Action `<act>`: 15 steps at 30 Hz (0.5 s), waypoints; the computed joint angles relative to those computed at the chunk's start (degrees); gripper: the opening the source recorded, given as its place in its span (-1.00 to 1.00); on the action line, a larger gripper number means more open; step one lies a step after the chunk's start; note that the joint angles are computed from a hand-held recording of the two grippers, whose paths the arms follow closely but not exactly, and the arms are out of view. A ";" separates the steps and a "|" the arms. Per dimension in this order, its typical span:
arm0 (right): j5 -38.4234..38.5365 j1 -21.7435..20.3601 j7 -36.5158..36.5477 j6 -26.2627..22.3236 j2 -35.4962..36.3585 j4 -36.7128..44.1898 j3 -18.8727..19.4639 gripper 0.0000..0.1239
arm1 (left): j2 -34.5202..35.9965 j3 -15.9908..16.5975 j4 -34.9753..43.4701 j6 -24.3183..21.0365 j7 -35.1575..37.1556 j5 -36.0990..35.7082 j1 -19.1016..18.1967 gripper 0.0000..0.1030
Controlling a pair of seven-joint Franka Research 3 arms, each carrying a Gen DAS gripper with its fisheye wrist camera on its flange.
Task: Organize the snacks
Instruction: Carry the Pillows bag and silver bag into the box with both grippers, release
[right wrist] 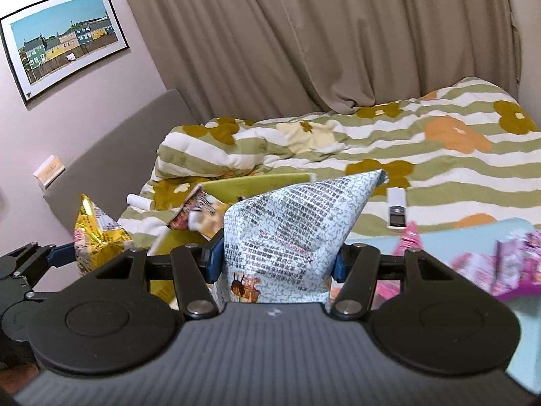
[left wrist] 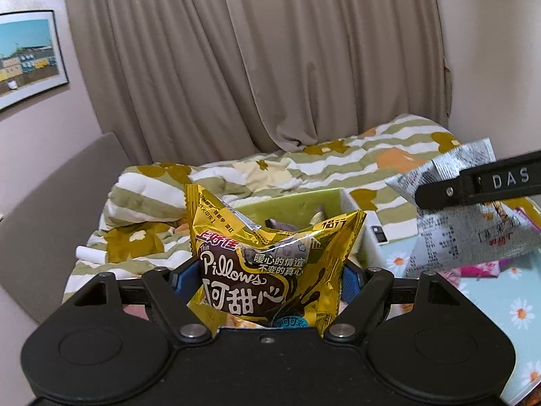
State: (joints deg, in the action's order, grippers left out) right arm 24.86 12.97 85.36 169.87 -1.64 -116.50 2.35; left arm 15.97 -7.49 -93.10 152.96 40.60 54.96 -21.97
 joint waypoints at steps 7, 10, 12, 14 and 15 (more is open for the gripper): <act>-21.02 3.14 21.49 -1.83 8.80 9.75 -1.87 0.17 | 5.49 -1.42 3.25 3.84 16.82 -13.20 5.51 0.62; -26.26 5.05 27.43 -3.86 12.07 13.69 -3.64 0.18 | 7.97 -2.68 4.96 3.69 24.17 -20.45 7.30 0.76; -27.88 5.78 29.59 -4.91 13.53 15.39 -4.26 0.18 | 8.95 -2.58 5.54 3.03 27.79 -22.87 7.32 0.97; -29.14 6.29 30.71 -5.70 14.75 16.77 -4.65 0.18 | 9.14 -1.56 4.87 3.72 29.62 -22.91 6.71 0.98; -29.67 6.50 30.95 -6.11 15.30 17.39 -4.78 0.18 | 9.06 -1.33 4.46 3.76 30.27 -23.27 6.55 0.98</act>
